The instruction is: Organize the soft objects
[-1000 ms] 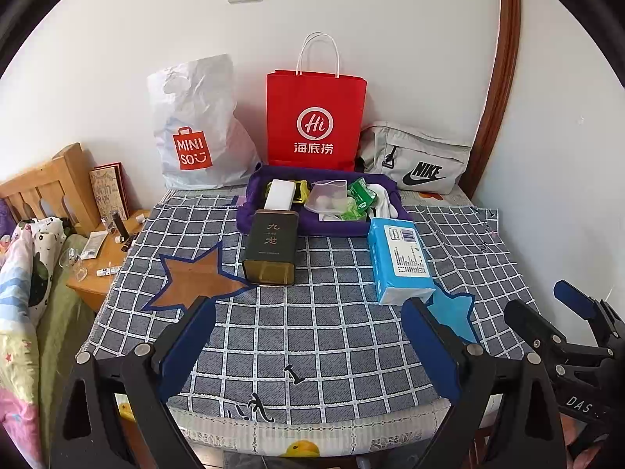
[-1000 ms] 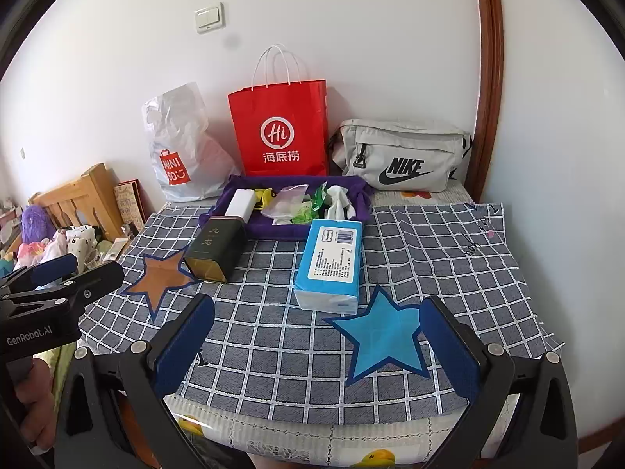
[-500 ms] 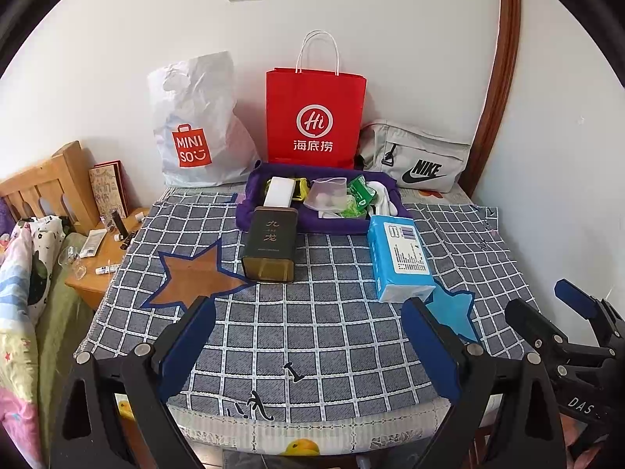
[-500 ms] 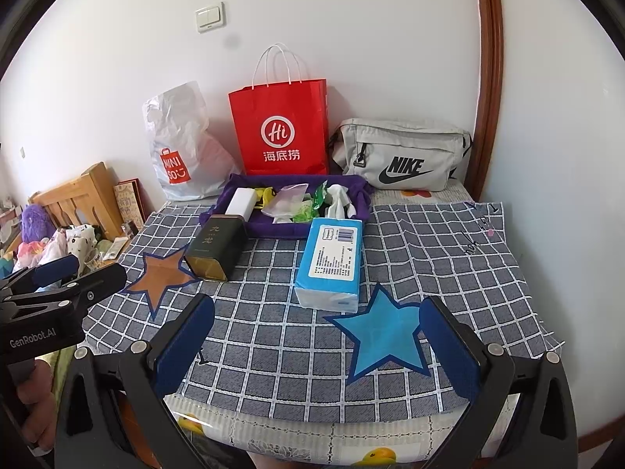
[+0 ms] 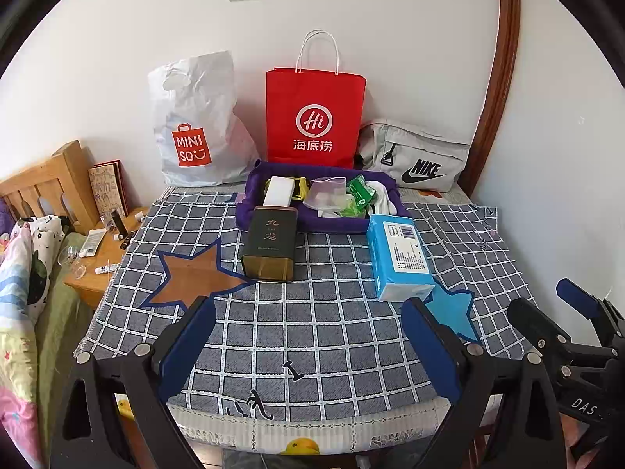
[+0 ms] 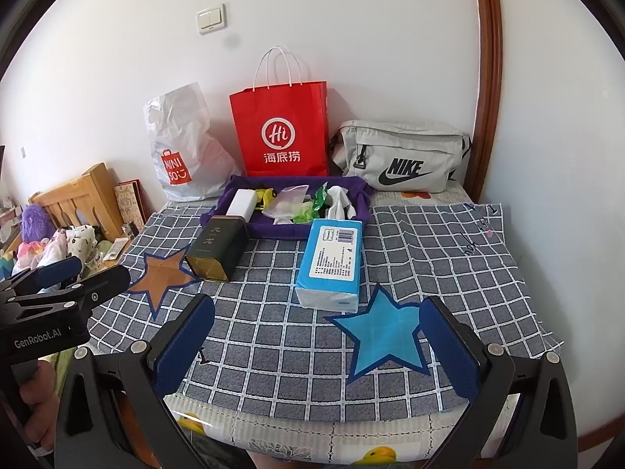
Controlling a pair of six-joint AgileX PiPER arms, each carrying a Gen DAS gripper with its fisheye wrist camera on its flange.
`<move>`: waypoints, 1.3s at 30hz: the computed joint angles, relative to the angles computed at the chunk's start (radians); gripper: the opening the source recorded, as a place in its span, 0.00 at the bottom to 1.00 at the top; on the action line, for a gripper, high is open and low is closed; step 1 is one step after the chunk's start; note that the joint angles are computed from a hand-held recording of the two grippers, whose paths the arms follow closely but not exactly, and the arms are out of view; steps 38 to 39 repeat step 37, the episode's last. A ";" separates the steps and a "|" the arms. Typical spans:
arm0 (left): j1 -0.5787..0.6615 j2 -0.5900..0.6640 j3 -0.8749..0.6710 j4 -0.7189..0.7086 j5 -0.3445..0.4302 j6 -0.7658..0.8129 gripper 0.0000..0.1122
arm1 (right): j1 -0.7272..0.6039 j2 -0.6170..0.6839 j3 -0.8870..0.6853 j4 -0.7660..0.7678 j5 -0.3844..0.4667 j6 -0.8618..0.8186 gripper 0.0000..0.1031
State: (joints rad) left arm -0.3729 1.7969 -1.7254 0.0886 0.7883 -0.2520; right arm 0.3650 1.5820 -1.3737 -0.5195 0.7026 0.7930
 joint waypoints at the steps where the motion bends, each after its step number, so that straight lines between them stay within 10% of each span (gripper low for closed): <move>1: 0.000 0.000 0.000 0.000 0.000 0.000 0.86 | 0.002 0.000 -0.002 -0.001 0.002 0.001 1.00; 39: 0.003 0.029 -0.011 0.005 0.002 -0.005 0.86 | 0.002 0.003 -0.011 0.004 0.002 -0.011 1.00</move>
